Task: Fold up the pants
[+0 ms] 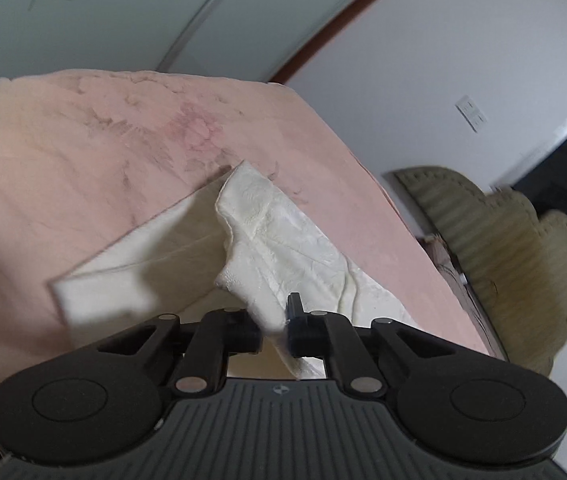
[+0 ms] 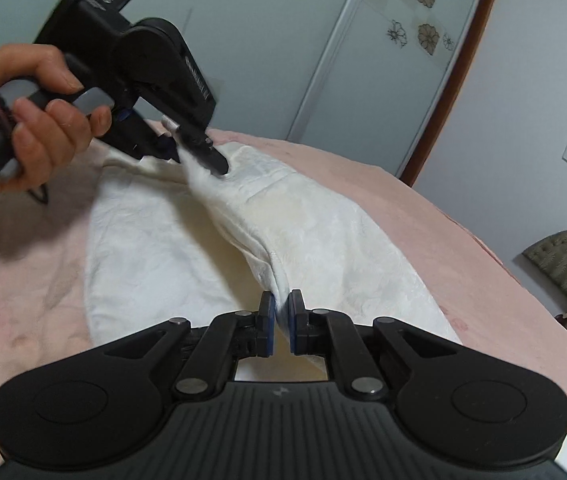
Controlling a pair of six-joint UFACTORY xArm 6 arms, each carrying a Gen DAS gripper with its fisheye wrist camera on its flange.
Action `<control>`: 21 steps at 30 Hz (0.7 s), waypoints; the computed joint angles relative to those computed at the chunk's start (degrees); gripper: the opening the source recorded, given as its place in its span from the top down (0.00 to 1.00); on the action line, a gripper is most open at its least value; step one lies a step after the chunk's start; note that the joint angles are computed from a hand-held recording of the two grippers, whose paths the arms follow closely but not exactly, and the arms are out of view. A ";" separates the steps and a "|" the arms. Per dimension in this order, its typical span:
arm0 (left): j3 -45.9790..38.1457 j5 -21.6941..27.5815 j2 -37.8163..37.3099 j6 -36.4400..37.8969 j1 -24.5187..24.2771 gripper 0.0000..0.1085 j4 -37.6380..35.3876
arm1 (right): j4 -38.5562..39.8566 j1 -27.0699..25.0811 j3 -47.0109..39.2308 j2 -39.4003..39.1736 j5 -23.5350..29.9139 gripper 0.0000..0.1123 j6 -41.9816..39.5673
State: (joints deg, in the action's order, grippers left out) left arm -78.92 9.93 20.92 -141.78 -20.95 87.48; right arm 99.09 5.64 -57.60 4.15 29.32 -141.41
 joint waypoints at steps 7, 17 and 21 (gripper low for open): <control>8.24 10.19 -6.05 16.88 -3.49 0.90 -6.97 | -4.23 2.75 9.82 -8.36 1.23 0.94 -1.61; 8.79 24.70 -5.75 20.80 -9.65 0.64 -4.80 | -0.80 4.63 9.46 -5.84 -0.92 0.92 -1.82; 10.52 31.60 -8.54 23.01 -11.86 0.52 -8.69 | -1.11 2.20 12.86 -10.95 1.62 0.86 -3.48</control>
